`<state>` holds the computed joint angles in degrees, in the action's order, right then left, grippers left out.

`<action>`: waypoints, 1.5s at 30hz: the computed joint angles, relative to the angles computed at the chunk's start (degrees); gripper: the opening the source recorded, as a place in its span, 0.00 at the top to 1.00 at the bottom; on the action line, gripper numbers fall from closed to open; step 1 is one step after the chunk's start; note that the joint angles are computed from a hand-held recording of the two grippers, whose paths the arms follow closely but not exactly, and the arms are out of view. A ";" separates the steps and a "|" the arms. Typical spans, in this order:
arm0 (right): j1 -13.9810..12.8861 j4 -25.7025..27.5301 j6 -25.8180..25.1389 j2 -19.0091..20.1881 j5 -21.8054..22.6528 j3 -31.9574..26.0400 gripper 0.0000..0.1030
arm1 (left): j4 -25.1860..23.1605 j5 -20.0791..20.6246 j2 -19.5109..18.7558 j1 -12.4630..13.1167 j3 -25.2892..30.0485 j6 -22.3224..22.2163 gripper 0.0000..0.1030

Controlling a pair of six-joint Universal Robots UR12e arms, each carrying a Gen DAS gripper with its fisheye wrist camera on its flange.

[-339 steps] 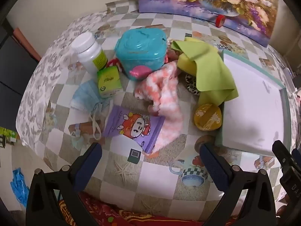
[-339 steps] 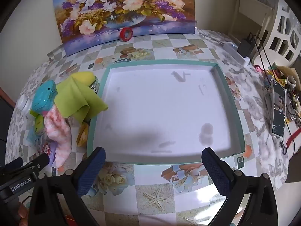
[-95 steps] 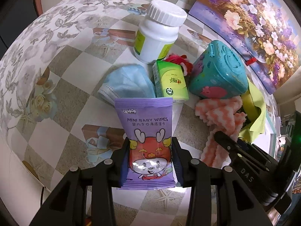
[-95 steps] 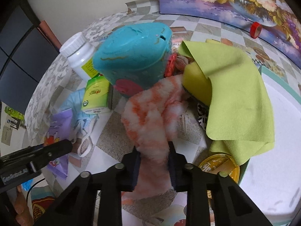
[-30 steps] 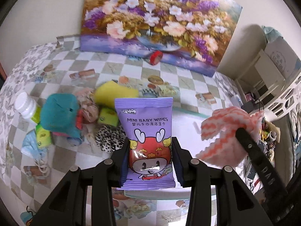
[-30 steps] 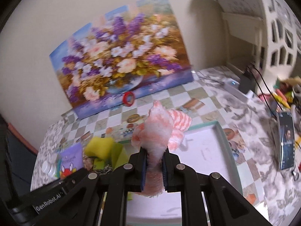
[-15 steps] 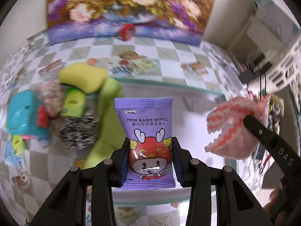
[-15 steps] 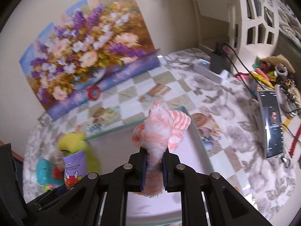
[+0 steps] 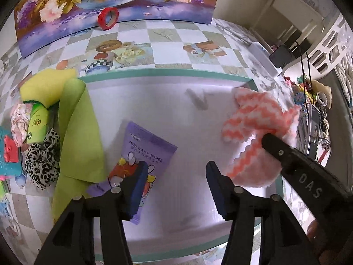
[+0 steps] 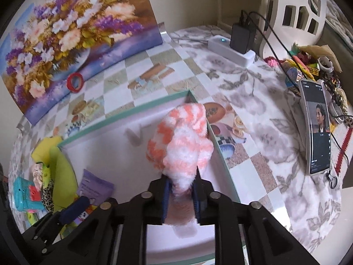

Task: Organize soft objects
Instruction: 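Lower the pink striped towel into the tray and open the right gripper, then grasp the yellow-green cloth with the right gripper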

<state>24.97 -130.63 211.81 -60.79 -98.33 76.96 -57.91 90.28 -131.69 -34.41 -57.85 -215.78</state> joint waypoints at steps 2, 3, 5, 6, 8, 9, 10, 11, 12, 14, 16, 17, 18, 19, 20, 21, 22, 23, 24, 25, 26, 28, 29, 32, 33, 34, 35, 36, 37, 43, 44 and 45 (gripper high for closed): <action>0.15 0.63 -0.26 0.15 -0.26 -0.33 0.72 | 0.18 -0.70 0.21 0.23 -0.39 -0.60 0.43; 0.28 0.82 -0.50 0.17 -0.58 -0.42 0.63 | 0.51 -1.30 0.47 0.45 -0.87 -1.31 0.40; 0.41 0.51 -0.30 0.12 -1.10 -0.39 0.45 | 0.50 -1.43 0.77 0.69 -1.24 -2.24 0.21; 0.45 -0.17 -0.03 -0.03 -1.34 -0.13 0.42 | 0.54 -0.77 1.06 0.71 -1.54 -2.71 0.21; 0.53 -0.95 0.07 -0.22 -1.68 0.07 0.42 | 0.95 -0.03 1.52 0.78 -2.01 -3.14 0.19; 0.57 -1.48 0.23 -0.34 -1.97 0.21 0.42 | 1.16 0.21 1.76 0.84 -2.27 -3.46 0.19; 0.62 -2.04 0.41 -0.48 -2.36 0.36 0.42 | 1.74 0.30 2.17 0.97 -2.83 -4.02 0.18; 0.72 -2.86 0.56 -0.67 -3.03 0.63 0.42 | 2.01 0.33 2.43 1.07 -3.16 -4.46 0.15; 0.77 -3.11 0.57 -0.75 -3.38 0.67 0.42 | 2.23 0.42 2.70 1.16 -3.48 -4.93 0.13; 0.96 -3.64 0.34 -0.87 -4.26 0.72 0.42 | 2.77 1.34 3.38 1.29 -4.33 -6.08 0.09; 1.02 -3.87 0.15 -0.89 -4.34 0.73 0.42 | 1.42 2.78 3.80 1.41 -4.54 -7.01 0.09; 1.04 -3.91 0.17 -0.87 -4.20 0.71 0.42 | 1.13 3.09 4.06 1.50 -4.82 -7.53 0.09; 1.05 -4.00 0.21 -0.84 -3.96 0.70 0.42 | 1.02 2.97 4.71 1.81 -5.61 -8.55 0.09; 1.08 -4.33 0.33 -0.86 -3.67 0.77 0.42 | 1.45 2.55 5.38 2.10 -6.58 -9.34 0.09; 1.09 -4.91 0.35 -0.90 -3.23 0.95 0.42 | 1.89 2.16 6.18 2.49 -7.65 -10.41 0.09; 1.10 -5.75 0.14 -0.95 -2.49 1.14 0.42 | 1.84 2.23 6.93 2.82 -8.55 -11.42 0.09; 1.10 -7.29 -0.39 -0.98 -1.05 1.41 0.42 | 1.35 2.87 7.58 3.04 -9.26 -12.38 0.09; 1.19 -8.27 -0.67 -1.00 -0.26 1.61 0.42 | 0.57 3.87 8.25 3.23 -9.93 -13.34 0.09; 1.28 -9.09 -1.02 -0.97 0.56 1.73 0.42 | -0.66 5.37 8.87 3.41 -10.47 -14.52 0.09; 1.38 -10.11 -1.76 -0.82 2.46 1.72 0.42 | -2.40 7.57 9.61 3.57 -11.10 -16.18 0.09; 1.48 -10.70 -2.21 -0.70 3.88 1.77 0.42 | -3.61 8.98 10.14 3.73 -11.60 -17.46 0.09; 1.91 -11.16 -3.57 -0.04 7.10 1.22 0.42 | -5.04 11.08 11.54 4.28 -13.30 -20.33 0.09; 2.13 -11.01 -4.33 0.31 8.03 0.76 0.42 | -4.76 11.38 12.43 4.68 -14.59 -21.57 0.09; 3.03 -10.69 -6.83 1.38 10.75 -0.71 0.42 | -3.21 11.25 14.66 5.71 -18.07 -25.02 0.09; 3.26 -10.64 -7.48 1.69 11.70 -1.14 0.42 | -2.67 10.94 15.21 6.00 -18.96 -25.83 0.09; 3.66 -10.53 -8.47 2.26 13.07 -1.94 0.42 | -2.27 10.68 15.51 6.22 -19.50 -26.31 0.09; 3.90 -10.44 -9.16 2.60 13.83 -2.38 0.42 | -1.71 10.31 15.93 6.46 -20.27 -26.91 0.09; 4.16 -10.15 -9.97 3.02 14.53 -2.96 0.42 | -1.18 9.92 16.28 6.71 -20.94 -27.37 0.09; 4.54 -9.61 -11.00 3.56 15.09 -3.76 0.42 | -0.58 9.50 16.70 6.98 -21.76 -27.90 0.09; 6.51 -4.06 -15.56 6.96 17.64 -8.64 0.43 | -0.45 8.82 18.79 8.13 -25.30 -31.86 0.09; 6.75 -3.29 -16.02 7.32 17.50 -9.14 0.46 | -0.41 8.56 19.09 8.39 -25.91 -32.72 0.09; 6.91 -2.57 -16.50 7.61 17.42 -9.56 0.50 | -0.38 8.30 19.45 8.61 -26.57 -33.58 0.09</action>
